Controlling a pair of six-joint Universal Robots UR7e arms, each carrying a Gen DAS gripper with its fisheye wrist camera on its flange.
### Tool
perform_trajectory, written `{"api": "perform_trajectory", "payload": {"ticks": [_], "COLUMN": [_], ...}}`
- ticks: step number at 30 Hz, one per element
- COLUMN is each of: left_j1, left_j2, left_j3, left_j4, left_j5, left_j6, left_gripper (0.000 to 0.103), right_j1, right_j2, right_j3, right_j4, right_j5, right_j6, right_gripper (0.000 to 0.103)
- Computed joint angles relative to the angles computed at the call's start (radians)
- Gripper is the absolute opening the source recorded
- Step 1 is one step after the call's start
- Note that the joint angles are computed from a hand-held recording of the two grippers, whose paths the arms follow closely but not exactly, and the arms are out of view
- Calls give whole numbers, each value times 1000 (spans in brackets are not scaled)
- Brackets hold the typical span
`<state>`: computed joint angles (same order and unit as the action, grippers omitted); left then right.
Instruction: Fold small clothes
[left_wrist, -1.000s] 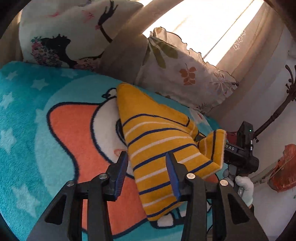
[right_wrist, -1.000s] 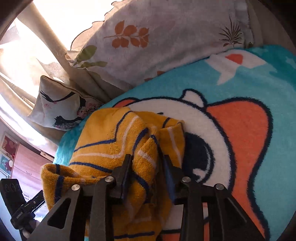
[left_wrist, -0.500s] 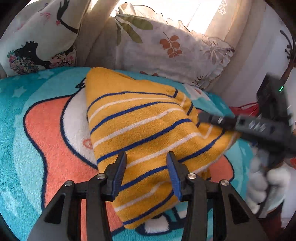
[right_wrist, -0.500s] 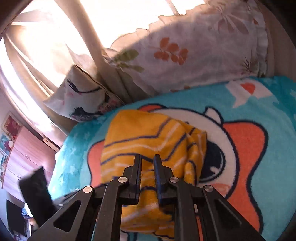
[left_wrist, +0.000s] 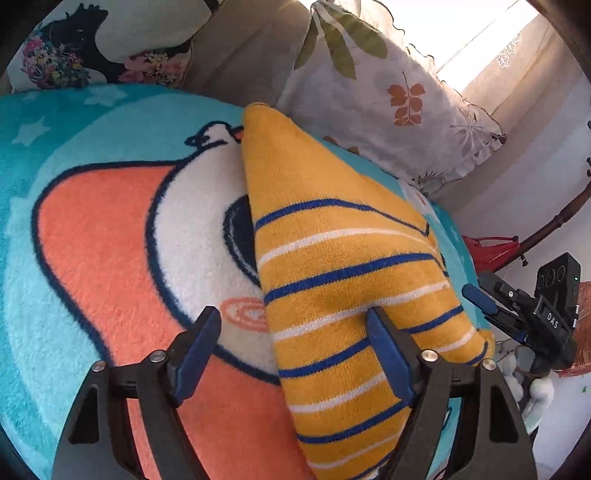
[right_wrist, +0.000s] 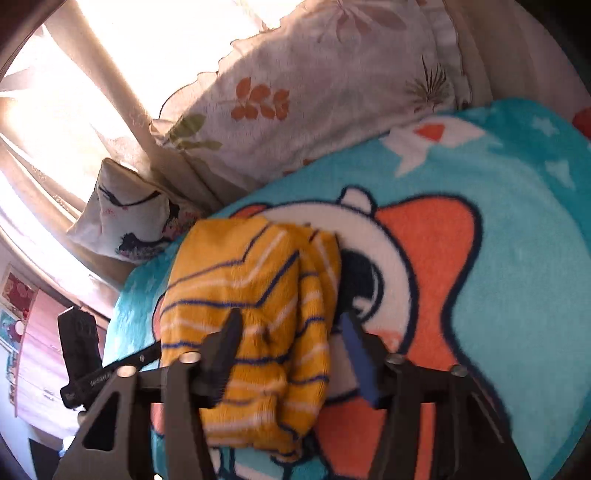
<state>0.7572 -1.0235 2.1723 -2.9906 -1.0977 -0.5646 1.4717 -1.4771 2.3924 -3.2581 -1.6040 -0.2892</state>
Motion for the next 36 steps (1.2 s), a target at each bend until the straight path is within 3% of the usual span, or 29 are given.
{"api": "perform_trajectory", "payload": {"ticks": [3, 5, 6, 7, 8, 10, 13, 17, 19, 21, 23, 25, 30, 32, 36], "left_j1": [62, 65, 66, 64, 61, 54, 41, 21, 16, 29, 40, 30, -51, -80, -132], "left_j2": [41, 59, 61, 59, 52, 30, -6, -20, -3, 1, -32, -71, -154, -178, -224], "left_j3": [-36, -44, -54, -62, -71, -92, -134, -183, -196, -168, -109, -64, 37, 64, 126], "left_j4": [-42, -62, -49, -31, -12, 21, 66, 195, 314, 350, 272, 226, 146, 136, 127], "left_j5": [-170, -190, -195, -194, -190, -175, -141, -6, 97, 119, 68, 69, 176, 194, 228], "left_j6": [15, 16, 17, 16, 19, 37, 79, 70, 15, -9, 2, -8, -20, -26, -40], "left_gripper": [86, 82, 72, 66, 62, 50, 49, 54, 54, 57, 57, 56, 56, 56, 56], "right_j1": [27, 11, -10, -32, -46, -35, -11, 17, 27, 30, 0, -16, 3, 50, 185], "right_j2": [116, 172, 188, 180, 180, 178, 163, 187, 229, 262, 237, 190, 86, 80, 148], "right_j3": [-90, -152, -172, -170, -179, -194, -207, -213, -232, -236, -208, -164, -47, -12, 10], "right_j4": [-16, 82, 130, 136, 184, 208, 218, 145, 137, 113, 125, 109, 38, -23, -152], "right_j5": [-84, -77, -28, 47, 122, 155, 220, 215, 131, 34, 103, 150, 216, 167, -8], "right_j6": [-11, 13, 41, 49, 60, 89, 72, 46, 55, 58, 77, 83, 30, -26, -207], "right_gripper": [82, 78, 77, 55, 40, 33, 29, 31, 34, 34, 35, 38, 54, 59, 62]}}
